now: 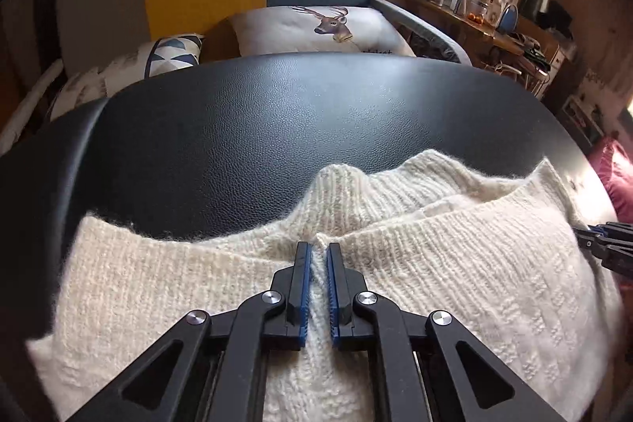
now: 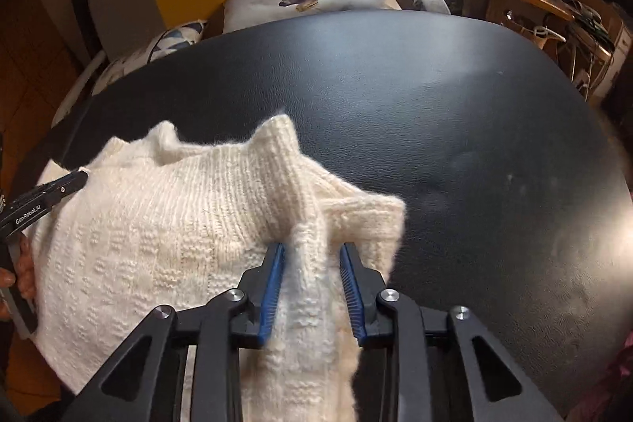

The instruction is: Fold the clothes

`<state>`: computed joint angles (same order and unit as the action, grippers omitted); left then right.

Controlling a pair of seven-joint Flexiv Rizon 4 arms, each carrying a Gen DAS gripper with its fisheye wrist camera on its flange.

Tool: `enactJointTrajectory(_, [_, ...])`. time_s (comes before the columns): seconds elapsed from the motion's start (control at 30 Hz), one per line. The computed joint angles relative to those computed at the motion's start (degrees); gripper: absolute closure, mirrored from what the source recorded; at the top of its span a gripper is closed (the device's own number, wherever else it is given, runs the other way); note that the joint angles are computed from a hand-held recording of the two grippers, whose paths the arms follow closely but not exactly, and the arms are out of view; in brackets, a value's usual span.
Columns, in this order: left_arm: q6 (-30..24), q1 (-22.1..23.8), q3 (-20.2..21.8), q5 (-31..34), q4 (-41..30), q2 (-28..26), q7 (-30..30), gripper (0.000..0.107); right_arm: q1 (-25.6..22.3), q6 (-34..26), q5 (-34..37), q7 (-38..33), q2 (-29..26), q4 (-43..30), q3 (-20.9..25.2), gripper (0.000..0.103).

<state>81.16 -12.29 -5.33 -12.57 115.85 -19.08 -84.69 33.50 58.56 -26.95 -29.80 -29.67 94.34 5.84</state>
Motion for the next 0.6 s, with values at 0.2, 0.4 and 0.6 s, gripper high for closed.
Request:
enactJointTrajectory(0.2, [4.6,3.0,-3.7,-6.5,4.7,5.0,1.3,0.081,0.5,5.8,-3.7,-2.9,5.6,6.6,2.1,0.072])
enactJointTrajectory(0.4, [10.2,6.8,-13.0,-24.6,14.2,12.2,12.3,0.071,6.8,-2.0,-10.8,3.4,4.3,8.1,-0.9,0.070])
enactJointTrajectory(0.6, [10.6,2.4,-11.5,-33.9,21.0,17.6,15.5,0.070,6.4,-2.7,-17.1,11.4,4.5,9.5,-0.3,0.069])
